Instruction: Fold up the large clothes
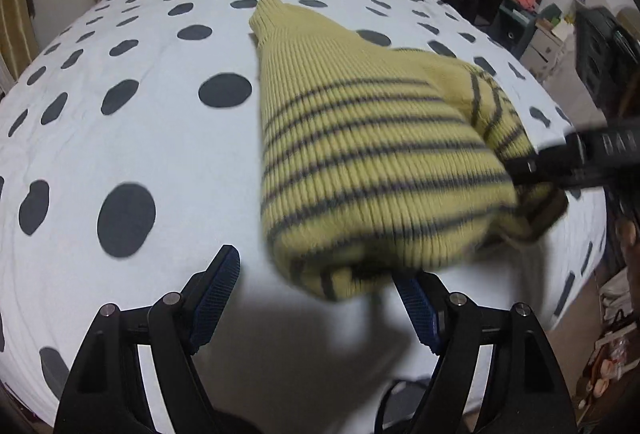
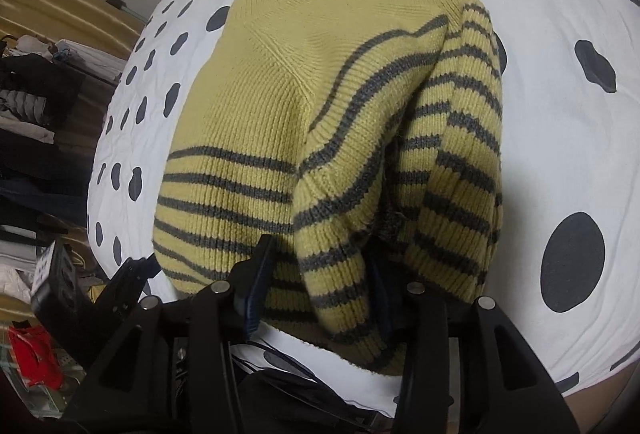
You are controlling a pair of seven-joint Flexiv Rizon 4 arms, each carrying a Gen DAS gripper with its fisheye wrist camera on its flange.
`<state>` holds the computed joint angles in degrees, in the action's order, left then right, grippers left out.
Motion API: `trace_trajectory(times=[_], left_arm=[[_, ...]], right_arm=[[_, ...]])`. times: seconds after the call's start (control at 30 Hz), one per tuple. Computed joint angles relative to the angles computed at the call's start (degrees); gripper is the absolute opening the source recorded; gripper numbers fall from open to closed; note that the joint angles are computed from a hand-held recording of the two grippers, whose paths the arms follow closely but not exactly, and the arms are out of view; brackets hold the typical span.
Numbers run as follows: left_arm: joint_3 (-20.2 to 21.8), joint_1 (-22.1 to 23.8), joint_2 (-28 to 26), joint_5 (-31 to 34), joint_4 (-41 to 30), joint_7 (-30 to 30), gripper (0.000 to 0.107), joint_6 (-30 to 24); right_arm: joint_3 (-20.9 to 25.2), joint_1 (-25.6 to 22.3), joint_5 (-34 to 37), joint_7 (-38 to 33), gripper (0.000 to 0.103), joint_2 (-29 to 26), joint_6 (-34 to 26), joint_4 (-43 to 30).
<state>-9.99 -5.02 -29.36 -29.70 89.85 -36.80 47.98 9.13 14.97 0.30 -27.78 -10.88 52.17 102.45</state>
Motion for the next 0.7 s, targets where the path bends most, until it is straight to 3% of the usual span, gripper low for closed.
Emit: trace_trajectory(times=[0.03, 0.13, 0.17, 0.3, 0.53, 0.6, 0.7], left_arm=[[-0.14, -0.39, -0.58, 0.07, -0.63, -0.10, 0.080, 1.15], [2.84, -4.04, -1.98, 7.45, -2.28, -2.27, 0.080, 6.72], [2.51, -3.77, -1.82, 7.89, -2.00, -2.15, 0.080, 7.31], [1.94, -2.72, -0.97, 8.57, -1.47, -2.78, 0.080, 7.66], [1.50, -2.36, 0.79, 9.56, 1.43, -0.35, 0.080, 11.36], [1.89, -2.31, 0.06, 9.58, 0.02, -2.04, 0.083, 8.72], [2.28, -2.71, -0.57, 10.30, -0.77, -3.81, 0.085, 7.65]], right_arm=[[0.03, -0.02, 0.05, -0.47, 0.044, -0.23, -0.10, -0.25], [-0.47, 0.58, -2.74, 0.01, 0.022, -0.35, -1.67, -0.50], [-0.53, 0.62, -2.89, 1.03, 0.020, 0.03, -1.95, -0.21], [-1.03, 0.59, -5.38, 6.65, 0.017, 2.74, -2.37, 2.13], [-1.12, 0.44, -14.44, 12.53, 0.016, 6.95, -9.75, 3.84], [-0.90, 0.02, -15.74, 14.24, 0.016, 8.23, -11.53, 5.23], [-0.59, -1.03, -13.65, 16.09, 0.016, 9.10, -9.11, 8.47]])
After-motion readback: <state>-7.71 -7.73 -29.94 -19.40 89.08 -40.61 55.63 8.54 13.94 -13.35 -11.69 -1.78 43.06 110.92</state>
